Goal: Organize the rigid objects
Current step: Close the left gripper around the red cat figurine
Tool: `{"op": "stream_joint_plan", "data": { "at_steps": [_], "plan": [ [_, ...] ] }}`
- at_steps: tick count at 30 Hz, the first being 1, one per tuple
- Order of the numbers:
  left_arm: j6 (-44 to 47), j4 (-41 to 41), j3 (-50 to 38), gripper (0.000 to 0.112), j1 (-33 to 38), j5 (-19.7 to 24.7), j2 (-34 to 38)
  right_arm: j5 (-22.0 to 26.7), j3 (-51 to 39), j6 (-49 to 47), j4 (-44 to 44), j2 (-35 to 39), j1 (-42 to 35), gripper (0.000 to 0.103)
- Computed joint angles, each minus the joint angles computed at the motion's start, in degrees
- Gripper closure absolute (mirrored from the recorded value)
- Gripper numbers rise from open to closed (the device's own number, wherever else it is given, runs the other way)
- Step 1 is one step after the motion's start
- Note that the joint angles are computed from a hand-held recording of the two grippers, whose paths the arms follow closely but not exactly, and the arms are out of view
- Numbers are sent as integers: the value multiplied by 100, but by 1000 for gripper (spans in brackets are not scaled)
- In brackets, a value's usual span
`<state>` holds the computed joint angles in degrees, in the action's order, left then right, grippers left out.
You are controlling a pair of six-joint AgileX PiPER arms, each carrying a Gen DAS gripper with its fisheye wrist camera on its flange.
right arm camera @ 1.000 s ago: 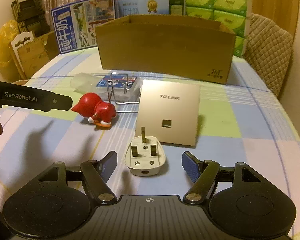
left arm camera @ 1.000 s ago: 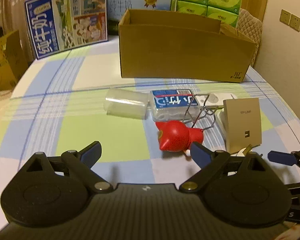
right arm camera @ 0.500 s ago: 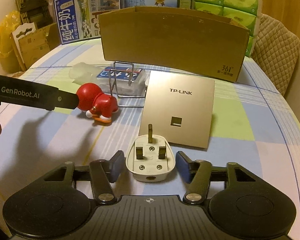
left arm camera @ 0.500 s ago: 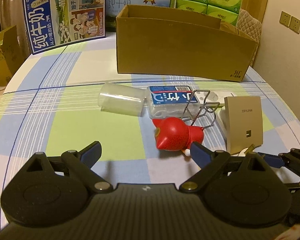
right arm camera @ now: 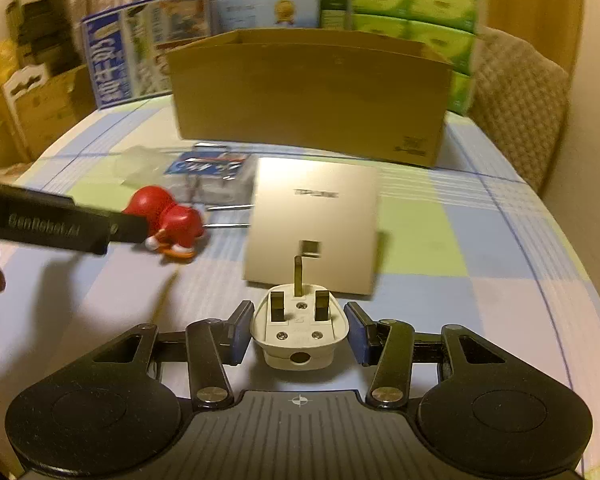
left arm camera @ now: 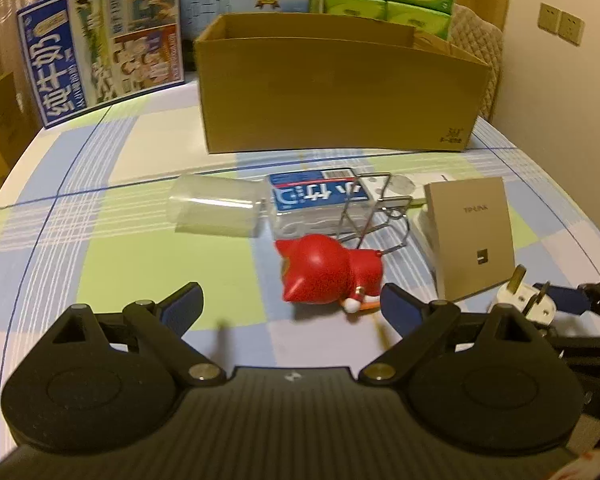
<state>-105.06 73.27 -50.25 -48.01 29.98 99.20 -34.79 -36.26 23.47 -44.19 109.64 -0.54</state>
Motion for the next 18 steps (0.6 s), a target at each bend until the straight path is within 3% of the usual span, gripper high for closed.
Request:
{"op": "stream_joint_plan", "data": {
  "at_steps": [10,18],
  "plan": [
    [203,21,-819,20,23,-8,843,43,-49,227,16,-52,-239,58],
    [172,-38,-1033,36,16,203,1067,97,-148,451,-65,39,-292,58]
  ]
}}
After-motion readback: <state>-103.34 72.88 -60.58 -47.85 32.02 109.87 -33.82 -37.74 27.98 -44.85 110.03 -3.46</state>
